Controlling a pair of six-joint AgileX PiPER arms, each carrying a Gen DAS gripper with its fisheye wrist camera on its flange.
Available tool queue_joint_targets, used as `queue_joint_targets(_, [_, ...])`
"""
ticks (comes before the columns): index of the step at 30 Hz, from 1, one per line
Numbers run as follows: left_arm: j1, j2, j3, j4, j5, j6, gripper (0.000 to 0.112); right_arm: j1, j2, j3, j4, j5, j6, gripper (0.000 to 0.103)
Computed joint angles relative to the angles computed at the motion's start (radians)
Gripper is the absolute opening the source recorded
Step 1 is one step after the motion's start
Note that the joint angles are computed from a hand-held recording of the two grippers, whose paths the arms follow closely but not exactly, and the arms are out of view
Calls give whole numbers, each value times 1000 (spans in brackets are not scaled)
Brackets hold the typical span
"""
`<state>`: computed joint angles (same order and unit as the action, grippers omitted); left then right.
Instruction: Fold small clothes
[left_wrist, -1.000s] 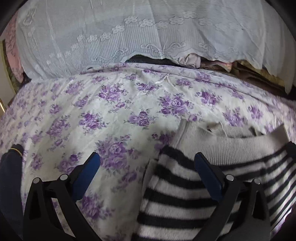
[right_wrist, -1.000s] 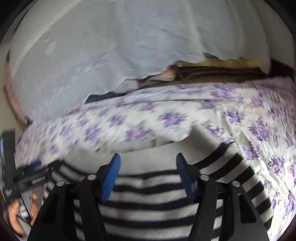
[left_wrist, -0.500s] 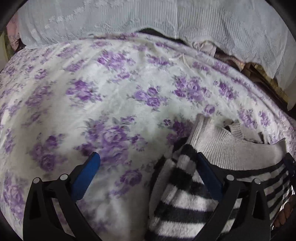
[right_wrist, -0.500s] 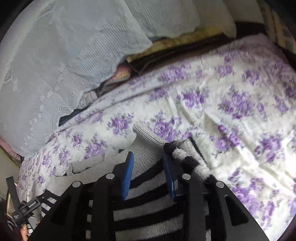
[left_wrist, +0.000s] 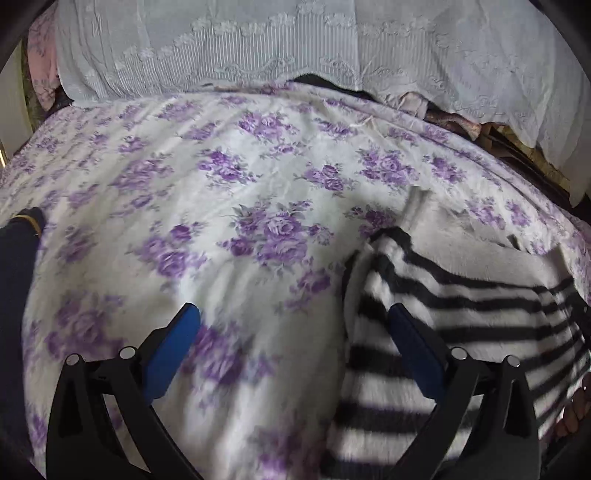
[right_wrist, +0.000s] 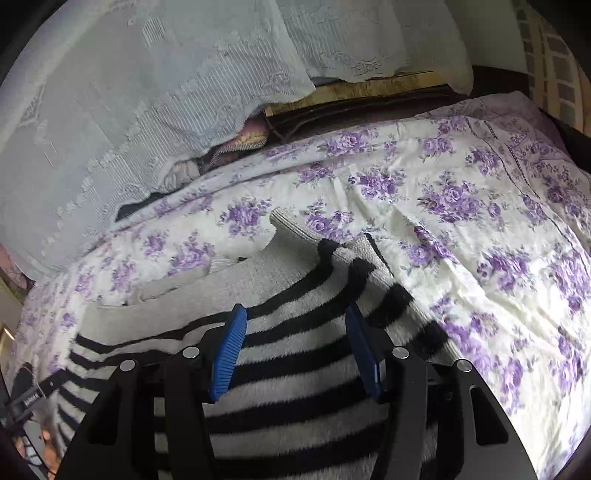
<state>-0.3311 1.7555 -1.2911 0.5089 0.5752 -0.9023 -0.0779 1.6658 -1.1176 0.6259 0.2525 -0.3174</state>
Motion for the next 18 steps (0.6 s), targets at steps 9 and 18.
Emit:
queue_joint_targets(9, [-143, -176, 192, 65, -13, -92, 99, -66, -282, 280, 325, 25, -310, 56])
queue_joint_targets(18, [-277, -133, 108, 100, 59, -110, 99, -286, -496, 501, 496, 242, -508, 59])
